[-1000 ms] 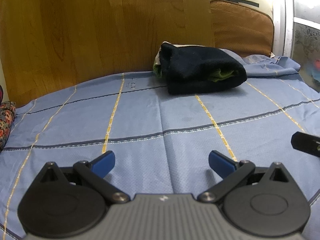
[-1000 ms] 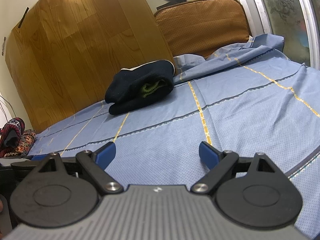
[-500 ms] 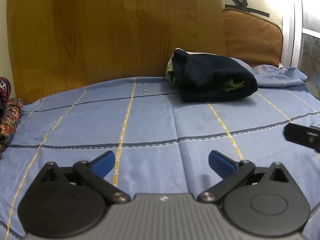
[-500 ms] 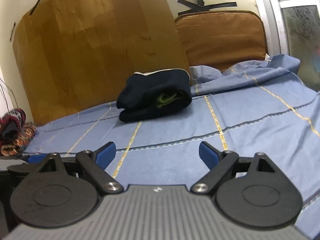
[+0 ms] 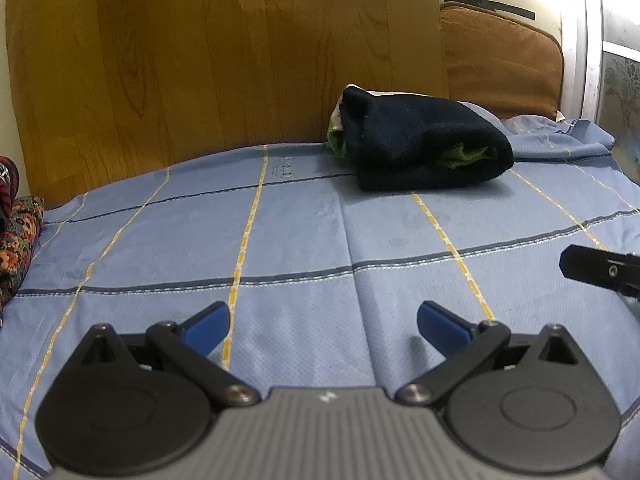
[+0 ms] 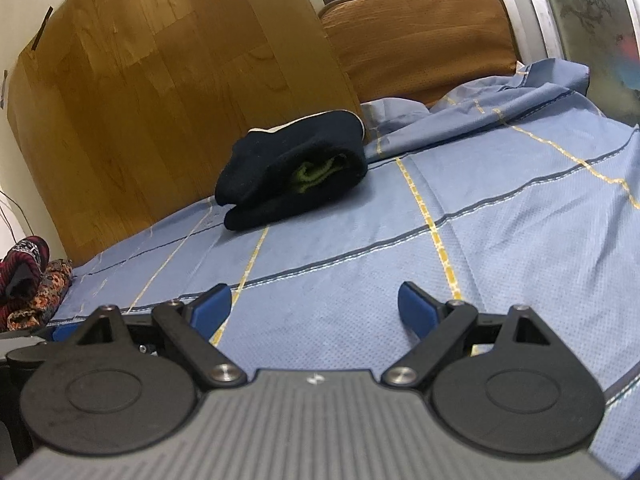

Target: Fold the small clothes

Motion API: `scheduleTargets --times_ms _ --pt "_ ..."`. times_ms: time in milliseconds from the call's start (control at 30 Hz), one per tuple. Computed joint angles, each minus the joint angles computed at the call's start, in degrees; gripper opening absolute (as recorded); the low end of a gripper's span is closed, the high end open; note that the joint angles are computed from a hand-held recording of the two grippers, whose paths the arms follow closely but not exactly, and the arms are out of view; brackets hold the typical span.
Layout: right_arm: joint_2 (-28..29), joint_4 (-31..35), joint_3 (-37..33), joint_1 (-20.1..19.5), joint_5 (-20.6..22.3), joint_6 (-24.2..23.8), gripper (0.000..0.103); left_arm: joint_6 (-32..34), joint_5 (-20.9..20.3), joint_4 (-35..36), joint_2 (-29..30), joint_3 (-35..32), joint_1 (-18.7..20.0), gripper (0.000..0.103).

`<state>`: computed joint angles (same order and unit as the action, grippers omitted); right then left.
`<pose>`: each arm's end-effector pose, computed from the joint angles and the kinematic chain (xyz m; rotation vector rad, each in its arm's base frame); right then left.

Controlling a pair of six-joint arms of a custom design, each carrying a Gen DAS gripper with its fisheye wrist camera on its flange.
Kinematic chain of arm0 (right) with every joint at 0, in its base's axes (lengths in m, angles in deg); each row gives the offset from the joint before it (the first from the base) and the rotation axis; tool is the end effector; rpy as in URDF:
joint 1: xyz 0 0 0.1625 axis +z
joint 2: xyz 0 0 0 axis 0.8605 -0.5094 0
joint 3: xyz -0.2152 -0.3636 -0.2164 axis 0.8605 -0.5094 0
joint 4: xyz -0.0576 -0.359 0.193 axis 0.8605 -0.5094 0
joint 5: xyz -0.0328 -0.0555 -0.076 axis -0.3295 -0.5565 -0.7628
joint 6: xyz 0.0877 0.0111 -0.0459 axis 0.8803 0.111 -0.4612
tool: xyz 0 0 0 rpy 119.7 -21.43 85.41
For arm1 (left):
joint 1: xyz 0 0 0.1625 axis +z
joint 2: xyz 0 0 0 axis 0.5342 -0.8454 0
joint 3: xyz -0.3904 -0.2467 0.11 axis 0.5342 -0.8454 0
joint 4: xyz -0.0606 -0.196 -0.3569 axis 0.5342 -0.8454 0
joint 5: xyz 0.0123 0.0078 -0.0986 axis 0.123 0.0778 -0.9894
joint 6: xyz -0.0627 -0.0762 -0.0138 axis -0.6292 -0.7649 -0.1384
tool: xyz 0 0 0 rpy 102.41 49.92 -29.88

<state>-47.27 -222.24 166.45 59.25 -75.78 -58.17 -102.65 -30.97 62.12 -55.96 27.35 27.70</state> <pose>0.3481 -0.4673 -0.0343 0.3439 -2.4877 1.3721 -0.0481 -0.5002 0.2503 0.5864 2.1058 -1.0049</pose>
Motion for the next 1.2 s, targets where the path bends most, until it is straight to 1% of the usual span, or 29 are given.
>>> scheduleTargets --times_ms 133,500,833,1200 --pt "0.1 -0.2 -0.1 -0.2 0.3 0.1 0.092 0.4 -0.2 -0.5 -0.2 0.4 -0.2 0.103" --pt "0.1 -0.3 0.0 -0.1 0.2 0.3 0.092 0.7 1.0 -0.5 -0.8 0.7 0.0 0.103" --pt "0.1 0.3 -0.3 0.1 -0.5 -0.1 0.092 0.7 0.5 0.0 -0.6 0.5 -0.2 0.103" --pt "0.2 -0.3 -0.2 0.0 -0.3 0.3 0.092 1.8 0.2 -2.1 -1.2 1.4 -0.4 0.103"
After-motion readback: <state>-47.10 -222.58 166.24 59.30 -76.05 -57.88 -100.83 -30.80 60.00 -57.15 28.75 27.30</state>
